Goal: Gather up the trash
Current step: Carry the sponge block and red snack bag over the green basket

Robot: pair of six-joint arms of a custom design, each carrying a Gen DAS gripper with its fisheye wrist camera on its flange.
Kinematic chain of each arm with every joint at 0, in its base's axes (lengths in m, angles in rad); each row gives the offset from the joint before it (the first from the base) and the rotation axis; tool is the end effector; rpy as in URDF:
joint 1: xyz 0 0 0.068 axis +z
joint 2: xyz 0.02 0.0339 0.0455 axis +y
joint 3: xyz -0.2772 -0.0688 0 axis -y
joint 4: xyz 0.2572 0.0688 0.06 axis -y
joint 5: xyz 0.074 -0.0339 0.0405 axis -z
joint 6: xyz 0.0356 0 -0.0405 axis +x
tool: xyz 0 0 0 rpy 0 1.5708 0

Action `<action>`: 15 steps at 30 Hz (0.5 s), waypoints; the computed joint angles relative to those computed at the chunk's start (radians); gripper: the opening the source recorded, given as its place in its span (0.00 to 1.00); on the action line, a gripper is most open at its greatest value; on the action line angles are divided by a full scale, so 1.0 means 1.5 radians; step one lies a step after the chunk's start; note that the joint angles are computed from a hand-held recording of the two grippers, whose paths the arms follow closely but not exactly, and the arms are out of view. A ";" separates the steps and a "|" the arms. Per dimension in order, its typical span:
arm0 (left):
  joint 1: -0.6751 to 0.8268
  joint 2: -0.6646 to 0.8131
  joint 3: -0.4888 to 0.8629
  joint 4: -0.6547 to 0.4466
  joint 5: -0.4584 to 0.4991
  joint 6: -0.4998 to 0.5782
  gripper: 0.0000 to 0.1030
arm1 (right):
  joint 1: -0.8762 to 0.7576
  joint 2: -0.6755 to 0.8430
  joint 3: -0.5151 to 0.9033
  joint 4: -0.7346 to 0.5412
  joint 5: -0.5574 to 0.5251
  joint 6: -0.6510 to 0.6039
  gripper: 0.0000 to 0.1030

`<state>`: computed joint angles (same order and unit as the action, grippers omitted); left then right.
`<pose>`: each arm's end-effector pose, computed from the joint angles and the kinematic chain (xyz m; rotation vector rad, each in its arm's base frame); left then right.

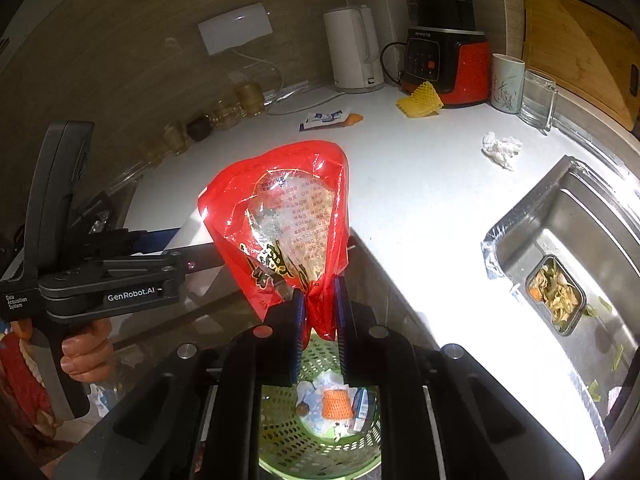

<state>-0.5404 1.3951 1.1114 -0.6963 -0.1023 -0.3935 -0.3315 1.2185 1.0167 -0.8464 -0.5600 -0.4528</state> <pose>0.2559 -0.1493 0.2812 0.1481 2.5557 -0.2336 0.2334 -0.0603 0.2906 -0.3333 2.4108 0.3968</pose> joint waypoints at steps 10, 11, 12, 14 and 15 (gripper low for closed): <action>-0.150 -0.074 -0.080 -0.042 -0.086 -0.121 0.57 | -0.141 -0.101 -0.061 -0.144 -0.044 -0.168 0.14; -0.160 -0.077 -0.087 -0.043 -0.089 -0.130 0.57 | -0.150 -0.104 -0.065 -0.150 -0.044 -0.180 0.14; -0.171 -0.077 -0.093 -0.044 -0.093 -0.140 0.57 | -0.159 -0.105 -0.068 -0.155 -0.044 -0.192 0.14; -0.187 -0.076 -0.108 -0.041 -0.095 -0.153 0.57 | -0.173 -0.105 -0.075 -0.163 -0.043 -0.212 0.14; -0.192 -0.074 -0.115 -0.040 -0.094 -0.160 0.57 | -0.179 -0.103 -0.078 -0.167 -0.041 -0.220 0.14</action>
